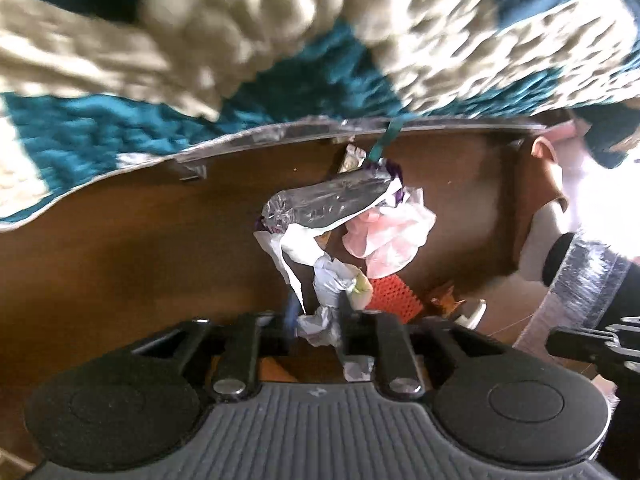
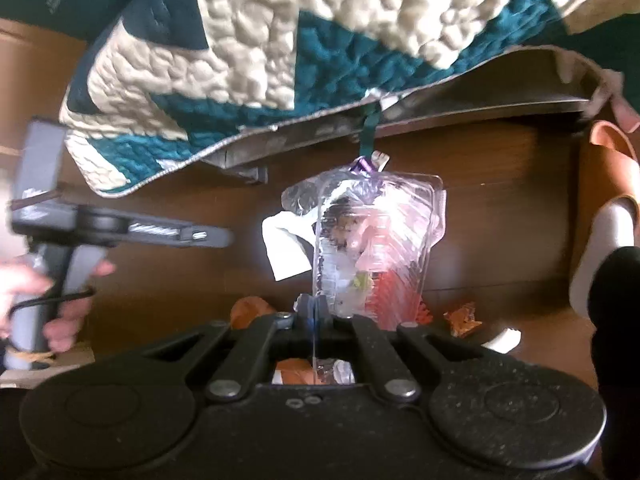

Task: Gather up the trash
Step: 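Lift tissue with left tool while right tool lifts tray toward bin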

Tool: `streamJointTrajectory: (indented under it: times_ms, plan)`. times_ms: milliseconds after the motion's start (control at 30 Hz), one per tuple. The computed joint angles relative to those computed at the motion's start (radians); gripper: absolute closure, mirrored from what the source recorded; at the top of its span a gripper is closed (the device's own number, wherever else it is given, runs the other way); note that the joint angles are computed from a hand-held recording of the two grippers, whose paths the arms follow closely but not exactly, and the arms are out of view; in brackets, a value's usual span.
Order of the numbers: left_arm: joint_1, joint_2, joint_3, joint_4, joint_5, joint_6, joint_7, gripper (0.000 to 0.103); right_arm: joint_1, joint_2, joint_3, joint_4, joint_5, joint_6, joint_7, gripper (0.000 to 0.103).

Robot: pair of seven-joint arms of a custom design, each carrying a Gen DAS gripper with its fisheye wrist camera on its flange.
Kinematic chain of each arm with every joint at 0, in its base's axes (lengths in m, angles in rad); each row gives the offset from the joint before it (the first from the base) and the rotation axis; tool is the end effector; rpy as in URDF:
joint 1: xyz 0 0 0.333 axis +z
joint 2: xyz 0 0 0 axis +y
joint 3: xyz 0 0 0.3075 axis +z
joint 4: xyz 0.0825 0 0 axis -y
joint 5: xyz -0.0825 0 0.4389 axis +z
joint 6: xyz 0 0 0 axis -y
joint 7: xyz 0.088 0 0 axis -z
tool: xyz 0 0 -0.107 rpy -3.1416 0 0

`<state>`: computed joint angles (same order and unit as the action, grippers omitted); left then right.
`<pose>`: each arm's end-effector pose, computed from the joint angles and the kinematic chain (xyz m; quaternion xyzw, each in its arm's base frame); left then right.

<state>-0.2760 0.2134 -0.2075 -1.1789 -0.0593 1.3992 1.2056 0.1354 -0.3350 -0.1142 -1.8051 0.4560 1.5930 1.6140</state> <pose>0.5806 -0.2928 0.6719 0.6611 -0.7486 0.0235 0.0456 0.5042 0.0467 0.6925 -0.6844 0.6845 0.1383 0.2095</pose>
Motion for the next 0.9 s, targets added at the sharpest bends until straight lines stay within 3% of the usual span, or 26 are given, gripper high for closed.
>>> streamJointTrajectory:
  times_ms: [33,67,100,267,433,533,600,667,900]
  plan:
    - [0.004,-0.005,0.001,-0.033,-0.008,0.021,0.006,0.055,0.002,0.005,0.0,-0.002,0.005,-0.003,-0.003,0.103]
    - [0.009,-0.013,0.003,-0.074,-0.018,0.047,0.006,0.037,0.003,0.008,0.0,-0.006,0.008,-0.004,-0.004,0.103]
    - [0.012,-0.019,0.003,-0.109,-0.024,0.068,0.004,0.031,0.003,0.013,0.001,-0.007,0.01,-0.006,-0.005,0.103]
    - [0.001,0.0,0.0,-0.214,0.029,0.093,0.027,0.031,0.004,0.017,0.008,-0.017,0.006,-0.007,-0.012,0.103]
    - [-0.004,-0.002,0.003,-0.313,0.069,0.165,0.029,0.032,0.001,0.025,0.011,-0.021,-0.005,-0.018,0.001,0.103]
    - [-0.001,0.003,0.005,-0.344,0.071,0.193,0.015,0.049,-0.001,0.028,0.013,-0.021,-0.011,-0.02,0.003,0.103]
    - [-0.002,0.014,0.006,-0.345,0.075,0.18,0.011,0.079,-0.002,0.028,0.014,-0.021,-0.013,-0.018,0.003,0.103]
    - [0.001,0.008,0.006,-0.357,0.063,0.184,0.008,0.098,-0.001,0.026,0.016,-0.02,-0.015,-0.011,-0.001,0.103]
    - [0.004,-0.041,0.002,-0.352,0.085,0.218,0.022,0.103,0.004,-0.001,0.022,-0.031,-0.046,0.025,-0.02,0.103]
